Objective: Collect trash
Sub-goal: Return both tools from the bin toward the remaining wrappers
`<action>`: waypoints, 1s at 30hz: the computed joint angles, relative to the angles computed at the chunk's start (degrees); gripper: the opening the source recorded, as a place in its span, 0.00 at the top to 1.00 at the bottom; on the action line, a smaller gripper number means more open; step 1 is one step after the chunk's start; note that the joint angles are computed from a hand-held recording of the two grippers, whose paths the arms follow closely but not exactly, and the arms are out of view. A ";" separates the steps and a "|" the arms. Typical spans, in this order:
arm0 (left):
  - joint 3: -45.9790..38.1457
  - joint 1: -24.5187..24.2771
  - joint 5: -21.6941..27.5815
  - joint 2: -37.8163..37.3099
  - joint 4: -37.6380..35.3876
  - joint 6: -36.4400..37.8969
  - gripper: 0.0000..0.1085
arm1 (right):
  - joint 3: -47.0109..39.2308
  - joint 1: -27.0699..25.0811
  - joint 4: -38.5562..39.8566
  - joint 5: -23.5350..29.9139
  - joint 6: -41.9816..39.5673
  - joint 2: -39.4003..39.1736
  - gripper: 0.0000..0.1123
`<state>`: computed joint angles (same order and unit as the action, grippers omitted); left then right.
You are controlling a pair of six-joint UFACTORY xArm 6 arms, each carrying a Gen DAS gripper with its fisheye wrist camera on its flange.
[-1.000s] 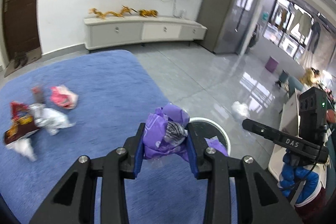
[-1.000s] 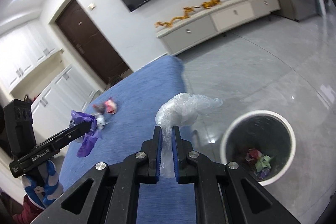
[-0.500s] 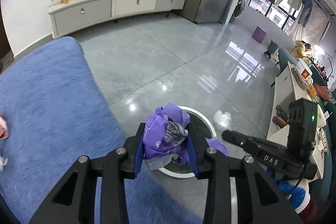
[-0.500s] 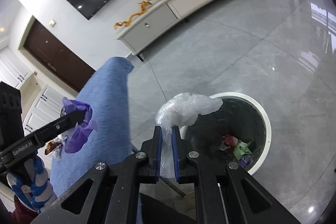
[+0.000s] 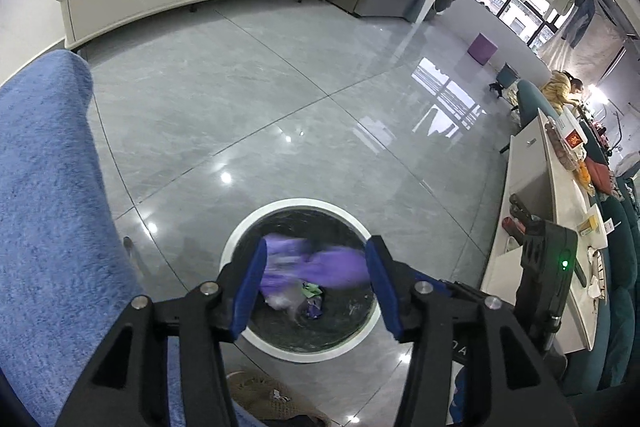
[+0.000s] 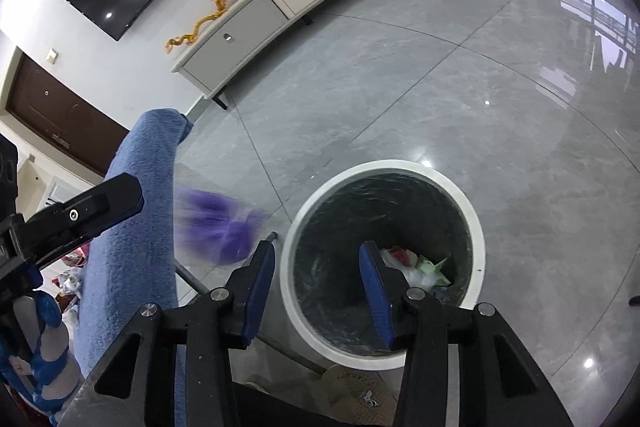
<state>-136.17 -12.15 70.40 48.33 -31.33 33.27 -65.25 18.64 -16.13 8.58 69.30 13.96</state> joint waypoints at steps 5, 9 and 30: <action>9.05 -0.91 -5.94 -5.39 1.52 1.24 0.52 | 0.85 -0.26 -3.88 1.36 3.37 -1.75 0.62; 19.49 -1.57 -14.49 -11.78 3.90 1.70 0.43 | 0.46 0.02 -8.23 3.04 6.70 -2.74 0.62; 50.68 2.62 -40.79 -36.37 0.96 7.32 0.32 | -10.67 8.29 -28.22 19.83 15.20 -5.53 0.42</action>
